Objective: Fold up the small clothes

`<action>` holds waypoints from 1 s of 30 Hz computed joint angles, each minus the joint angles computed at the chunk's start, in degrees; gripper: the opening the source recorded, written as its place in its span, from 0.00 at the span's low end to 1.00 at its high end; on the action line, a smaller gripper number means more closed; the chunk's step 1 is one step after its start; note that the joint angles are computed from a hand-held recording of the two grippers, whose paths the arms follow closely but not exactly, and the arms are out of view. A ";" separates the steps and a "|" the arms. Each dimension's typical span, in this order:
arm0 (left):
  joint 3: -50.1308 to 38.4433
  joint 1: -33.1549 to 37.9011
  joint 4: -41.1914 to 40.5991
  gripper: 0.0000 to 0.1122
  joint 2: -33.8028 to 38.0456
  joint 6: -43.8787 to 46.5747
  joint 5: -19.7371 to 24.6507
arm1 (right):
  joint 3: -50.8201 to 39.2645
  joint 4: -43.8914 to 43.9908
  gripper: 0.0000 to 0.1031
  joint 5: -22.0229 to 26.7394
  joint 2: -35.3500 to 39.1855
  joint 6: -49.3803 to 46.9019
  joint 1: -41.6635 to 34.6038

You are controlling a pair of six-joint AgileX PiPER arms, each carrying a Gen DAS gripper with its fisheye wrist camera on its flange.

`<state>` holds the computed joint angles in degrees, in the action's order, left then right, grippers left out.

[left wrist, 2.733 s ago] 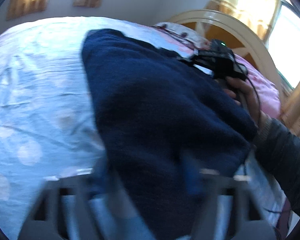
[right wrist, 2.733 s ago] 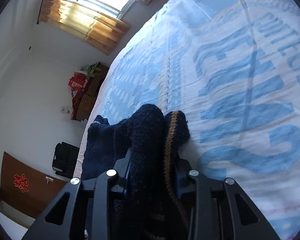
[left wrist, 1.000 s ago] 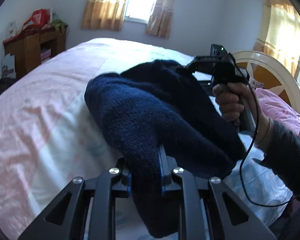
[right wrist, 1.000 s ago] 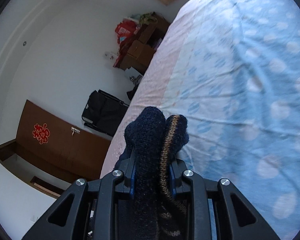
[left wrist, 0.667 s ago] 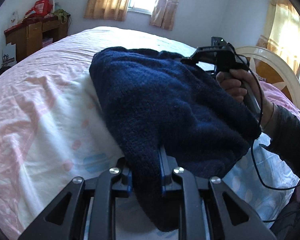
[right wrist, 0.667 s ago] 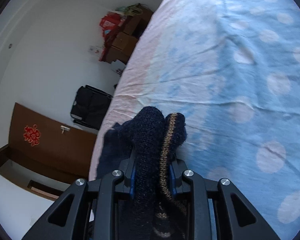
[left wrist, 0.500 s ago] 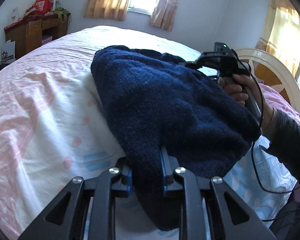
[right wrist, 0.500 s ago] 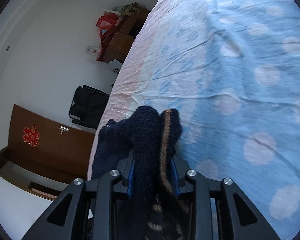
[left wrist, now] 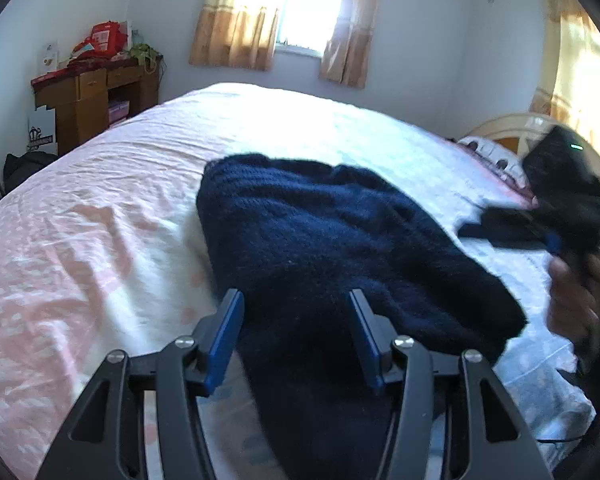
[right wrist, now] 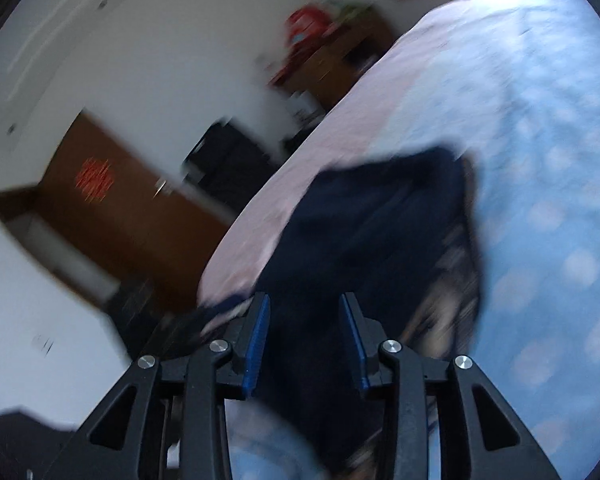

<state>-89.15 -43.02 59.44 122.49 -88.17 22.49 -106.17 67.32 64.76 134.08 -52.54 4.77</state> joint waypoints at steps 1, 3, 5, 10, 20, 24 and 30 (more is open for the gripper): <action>-1.67 -0.47 -0.61 0.52 1.30 0.99 2.00 | 2.61 0.00 0.36 -0.08 -0.87 -1.24 0.18; -4.48 -1.24 -3.86 0.57 3.22 4.77 6.78 | 6.65 -1.32 0.36 -3.67 -1.35 -0.19 -0.12; -4.89 -0.78 -8.09 0.60 3.71 8.87 6.77 | 7.40 -1.94 0.36 -5.09 0.19 1.62 -1.28; -3.94 -0.62 -11.63 0.61 2.77 10.18 6.04 | 13.33 -0.70 0.36 -7.98 -3.56 -2.32 -1.20; -2.16 -2.32 -14.23 0.65 2.58 12.90 6.39 | 36.84 -4.28 0.37 -35.95 -20.63 -13.58 4.94; -1.62 -1.91 -15.95 0.65 2.49 13.08 5.44 | 40.87 -3.19 0.16 -35.83 -22.49 -17.02 4.79; -1.27 -2.14 -15.53 0.65 1.95 13.48 5.84 | 39.38 -1.56 0.11 -26.47 -22.37 -14.36 1.47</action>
